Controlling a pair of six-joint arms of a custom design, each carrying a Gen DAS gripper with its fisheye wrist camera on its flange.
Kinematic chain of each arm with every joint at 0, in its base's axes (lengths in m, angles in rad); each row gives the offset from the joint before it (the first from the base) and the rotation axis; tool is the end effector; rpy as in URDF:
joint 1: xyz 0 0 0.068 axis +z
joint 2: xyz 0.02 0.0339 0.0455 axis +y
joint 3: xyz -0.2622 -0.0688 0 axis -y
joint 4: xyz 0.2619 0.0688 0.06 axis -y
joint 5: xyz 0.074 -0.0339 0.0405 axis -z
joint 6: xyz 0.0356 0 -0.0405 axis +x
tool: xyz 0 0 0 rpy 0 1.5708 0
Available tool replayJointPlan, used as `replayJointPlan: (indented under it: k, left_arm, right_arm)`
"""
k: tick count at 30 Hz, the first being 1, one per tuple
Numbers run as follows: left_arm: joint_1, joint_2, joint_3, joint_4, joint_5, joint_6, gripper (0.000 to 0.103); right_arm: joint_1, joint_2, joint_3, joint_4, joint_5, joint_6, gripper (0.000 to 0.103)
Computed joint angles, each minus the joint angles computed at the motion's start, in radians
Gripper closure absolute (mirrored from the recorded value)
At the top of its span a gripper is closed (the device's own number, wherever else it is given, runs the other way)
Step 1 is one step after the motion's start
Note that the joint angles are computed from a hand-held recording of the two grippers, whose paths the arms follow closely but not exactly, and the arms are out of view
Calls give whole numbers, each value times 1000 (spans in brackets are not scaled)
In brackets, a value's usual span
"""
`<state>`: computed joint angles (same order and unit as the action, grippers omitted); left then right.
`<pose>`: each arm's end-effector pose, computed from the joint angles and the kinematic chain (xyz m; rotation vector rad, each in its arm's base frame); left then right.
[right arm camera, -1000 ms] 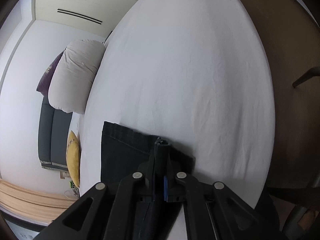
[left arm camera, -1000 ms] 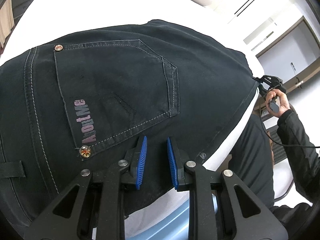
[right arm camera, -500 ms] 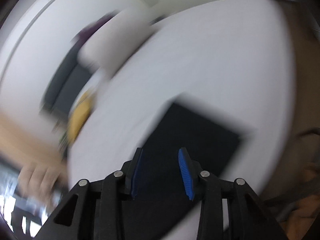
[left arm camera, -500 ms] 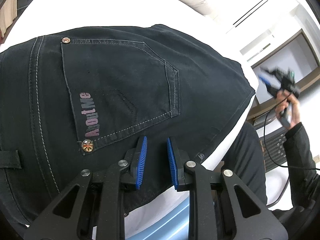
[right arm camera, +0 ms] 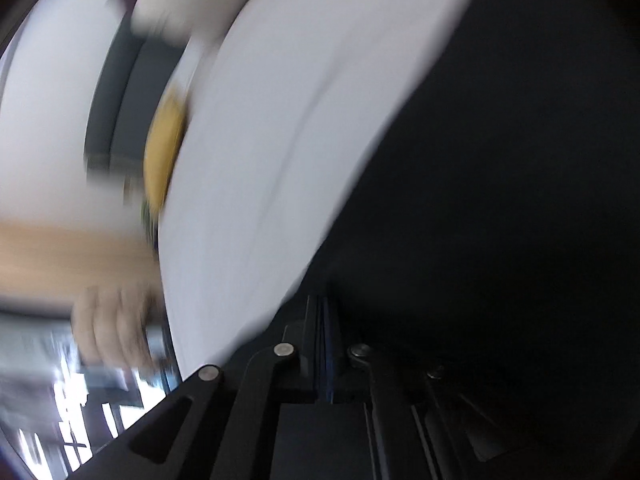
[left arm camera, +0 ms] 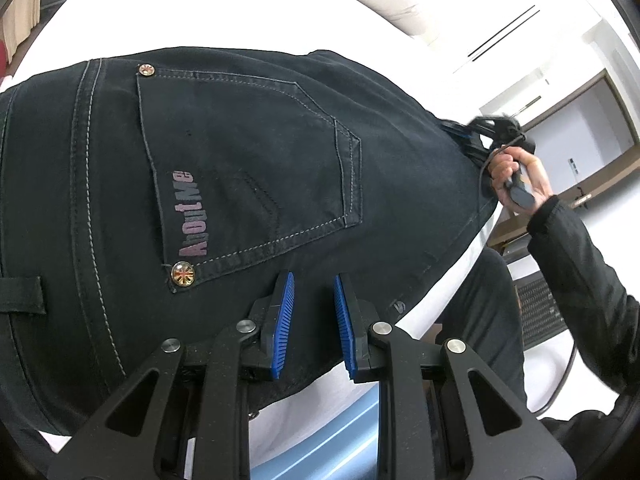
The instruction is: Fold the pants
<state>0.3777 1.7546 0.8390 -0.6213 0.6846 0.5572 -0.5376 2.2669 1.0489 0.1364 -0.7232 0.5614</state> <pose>0.2672 0.0818 0.0987 0.2566 2.6705 -0.8329 0.3404 -0.1755 0.0008 1.1073 2.2613 0.9555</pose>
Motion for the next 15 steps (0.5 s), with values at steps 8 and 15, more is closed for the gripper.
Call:
replayJointPlan:
  k: [8,15]
  left_arm:
    - [-28,-14,-19,38,-18,-40,82]
    - [-47,-32,-52,74,-21,-62,82]
  right_arm:
    - [-284,-118,-39,179,253,125,47]
    - [-238,-522,-448,62,-110,-267,27]
